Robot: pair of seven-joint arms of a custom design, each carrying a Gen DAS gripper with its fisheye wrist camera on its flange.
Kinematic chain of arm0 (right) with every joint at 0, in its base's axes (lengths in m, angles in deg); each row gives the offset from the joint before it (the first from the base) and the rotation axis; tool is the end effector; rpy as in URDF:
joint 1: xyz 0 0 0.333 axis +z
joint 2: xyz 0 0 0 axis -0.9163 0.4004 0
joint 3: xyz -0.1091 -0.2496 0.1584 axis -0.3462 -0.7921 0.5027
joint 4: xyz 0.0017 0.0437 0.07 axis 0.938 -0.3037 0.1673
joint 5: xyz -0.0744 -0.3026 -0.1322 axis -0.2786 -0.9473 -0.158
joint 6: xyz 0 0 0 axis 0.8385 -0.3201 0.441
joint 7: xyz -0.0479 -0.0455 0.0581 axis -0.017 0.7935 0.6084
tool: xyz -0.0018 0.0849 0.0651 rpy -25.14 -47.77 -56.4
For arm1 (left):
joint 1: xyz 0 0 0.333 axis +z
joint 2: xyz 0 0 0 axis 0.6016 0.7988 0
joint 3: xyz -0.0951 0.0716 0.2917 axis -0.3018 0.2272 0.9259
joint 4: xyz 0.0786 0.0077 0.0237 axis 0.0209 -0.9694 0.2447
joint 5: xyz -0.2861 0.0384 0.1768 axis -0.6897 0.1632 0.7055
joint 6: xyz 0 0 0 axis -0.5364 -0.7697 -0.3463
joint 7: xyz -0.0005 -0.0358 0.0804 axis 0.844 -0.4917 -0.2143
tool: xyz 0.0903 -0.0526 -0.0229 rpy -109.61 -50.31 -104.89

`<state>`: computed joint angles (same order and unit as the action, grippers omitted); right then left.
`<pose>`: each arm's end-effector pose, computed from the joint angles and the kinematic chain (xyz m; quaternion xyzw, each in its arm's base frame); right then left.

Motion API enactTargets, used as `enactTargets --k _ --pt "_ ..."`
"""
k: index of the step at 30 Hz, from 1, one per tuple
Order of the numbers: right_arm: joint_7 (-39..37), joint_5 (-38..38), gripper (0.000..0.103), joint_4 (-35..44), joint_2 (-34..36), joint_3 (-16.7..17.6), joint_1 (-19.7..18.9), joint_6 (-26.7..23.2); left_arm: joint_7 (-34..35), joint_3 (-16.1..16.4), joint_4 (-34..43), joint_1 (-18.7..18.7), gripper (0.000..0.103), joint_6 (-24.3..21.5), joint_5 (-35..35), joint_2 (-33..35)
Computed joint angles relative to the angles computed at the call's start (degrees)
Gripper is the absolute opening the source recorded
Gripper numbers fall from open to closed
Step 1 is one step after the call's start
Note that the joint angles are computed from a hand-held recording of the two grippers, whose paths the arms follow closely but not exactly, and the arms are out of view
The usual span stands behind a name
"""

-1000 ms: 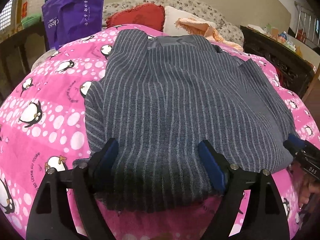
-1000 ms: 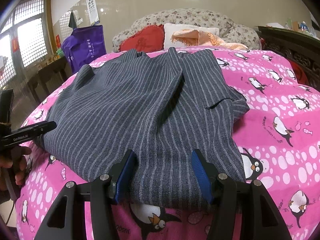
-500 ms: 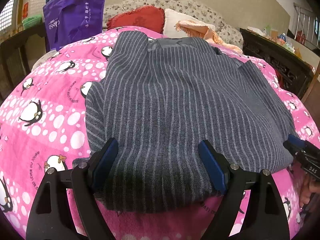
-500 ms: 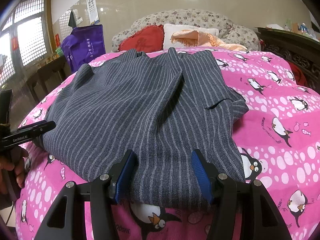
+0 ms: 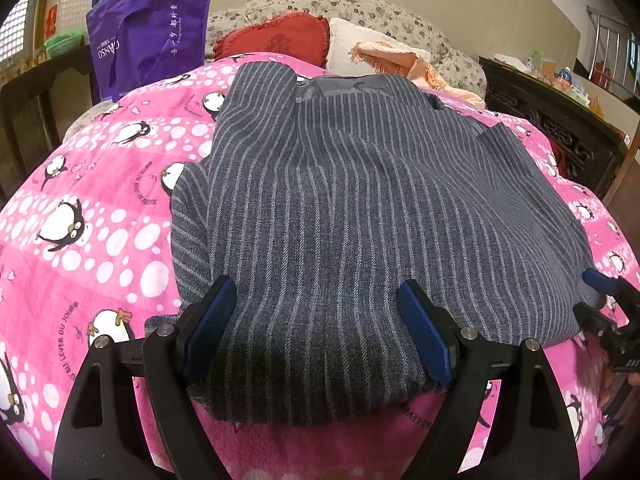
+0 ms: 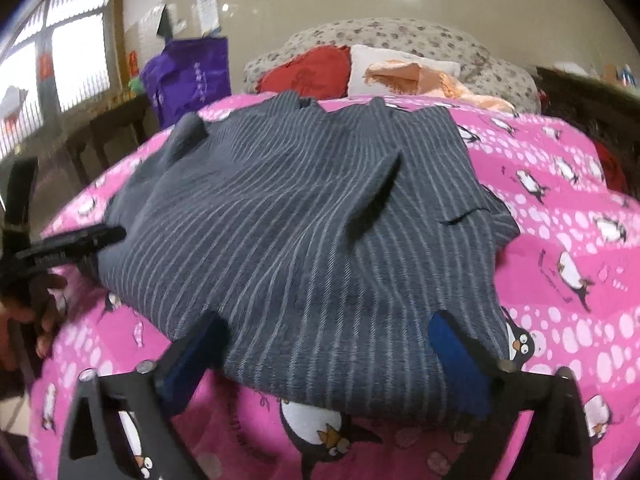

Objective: Fold large clothes
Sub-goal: 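Open both tools and pull them back from the folded coat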

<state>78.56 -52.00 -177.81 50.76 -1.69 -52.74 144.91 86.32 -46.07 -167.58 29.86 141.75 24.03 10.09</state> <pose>0.4109 0.2312 0.4964 -0.7210 0.5551 -0.2238 0.3493 0.4499 -0.0684 0.5011 -0.6349 0.6565 -0.3424 0.2206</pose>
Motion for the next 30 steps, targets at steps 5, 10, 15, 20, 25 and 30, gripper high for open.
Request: enactTargets --k 5,10,15,20,25,30 --pt "-6.9 8.5 0.103 -0.3 0.3 -3.7 4.7 -0.6 -0.1 0.0 0.0 0.0 0.084 0.0 0.1 0.0" --pt "-4.6 4.9 0.103 0.8 0.4 -0.4 1.4 -3.0 -0.3 -0.1 -0.1 0.1 0.084 0.1 0.3 0.0" --pt "-6.8 6.7 0.103 1.0 0.8 -2.0 3.2 -3.6 -0.1 0.1 -0.1 -0.1 0.084 0.1 0.1 0.0" --pt "-13.4 15.0 0.103 1.5 1.2 -4.2 6.6 -5.4 -0.2 0.0 -0.1 0.0 0.084 0.2 0.3 0.0" --pt "-21.6 25.5 0.102 4.4 0.7 -5.4 9.5 -12.6 0.0 0.1 -0.1 -0.2 0.084 0.3 0.1 0.0" --pt "6.0 5.6 0.098 7.1 -3.1 4.1 -1.3 -12.9 -1.2 -0.9 -0.2 1.0 0.084 0.3 1.6 0.1"
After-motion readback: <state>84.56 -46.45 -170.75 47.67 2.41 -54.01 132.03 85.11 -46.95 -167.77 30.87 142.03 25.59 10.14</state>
